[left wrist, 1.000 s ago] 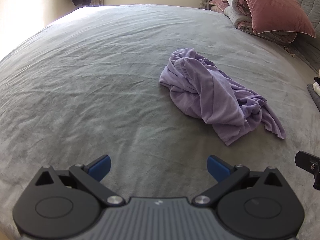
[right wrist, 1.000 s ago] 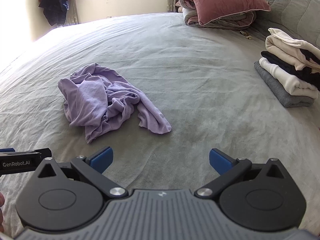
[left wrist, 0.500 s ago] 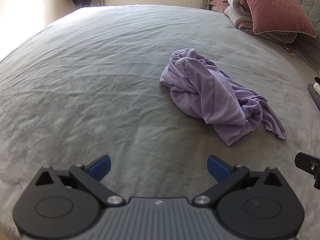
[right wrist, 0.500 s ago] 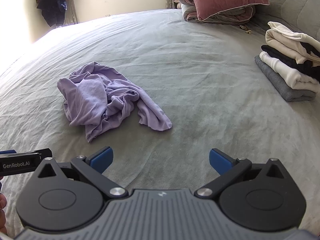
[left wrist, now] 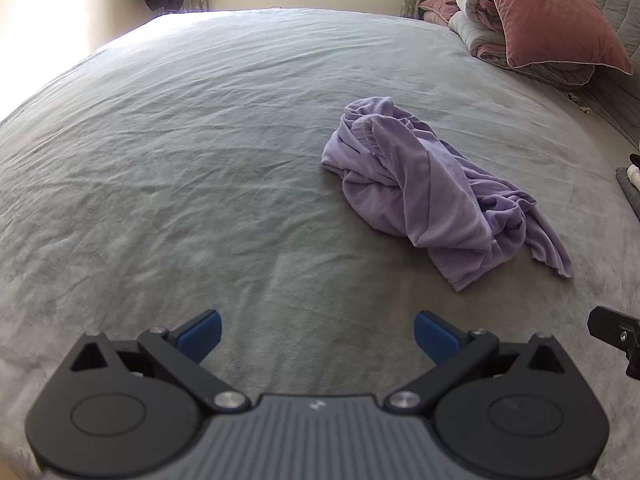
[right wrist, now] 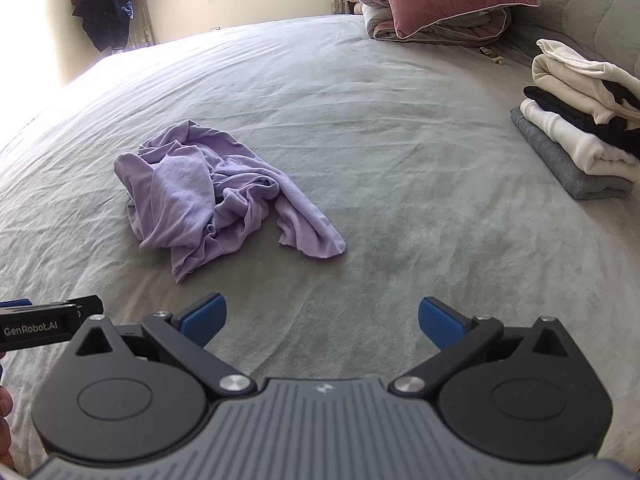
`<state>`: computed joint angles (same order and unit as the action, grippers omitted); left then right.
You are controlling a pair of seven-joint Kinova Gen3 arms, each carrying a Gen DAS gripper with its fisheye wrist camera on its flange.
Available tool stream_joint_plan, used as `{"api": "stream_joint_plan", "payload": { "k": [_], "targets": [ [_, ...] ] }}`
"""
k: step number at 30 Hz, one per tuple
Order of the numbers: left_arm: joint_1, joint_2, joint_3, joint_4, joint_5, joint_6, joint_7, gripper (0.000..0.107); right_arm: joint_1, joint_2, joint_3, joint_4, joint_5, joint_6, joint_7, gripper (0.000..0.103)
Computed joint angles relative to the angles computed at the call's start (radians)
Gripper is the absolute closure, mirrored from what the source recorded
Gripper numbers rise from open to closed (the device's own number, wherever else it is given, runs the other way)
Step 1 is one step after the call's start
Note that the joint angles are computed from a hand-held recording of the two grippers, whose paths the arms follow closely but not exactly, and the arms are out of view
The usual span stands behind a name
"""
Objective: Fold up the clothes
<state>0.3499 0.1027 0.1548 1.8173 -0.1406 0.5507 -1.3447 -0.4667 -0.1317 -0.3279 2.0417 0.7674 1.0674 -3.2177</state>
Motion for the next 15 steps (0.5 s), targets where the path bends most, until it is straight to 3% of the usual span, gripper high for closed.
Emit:
{"api": "stream_joint_plan", "payload": {
  "k": [15],
  "targets": [
    [0.004, 0.003, -0.001, -0.001, -0.003, 0.004, 0.003, 0.005, 0.004, 0.0, 0.002, 0.0, -0.01, -0.007, 0.01, 0.0]
  ]
}}
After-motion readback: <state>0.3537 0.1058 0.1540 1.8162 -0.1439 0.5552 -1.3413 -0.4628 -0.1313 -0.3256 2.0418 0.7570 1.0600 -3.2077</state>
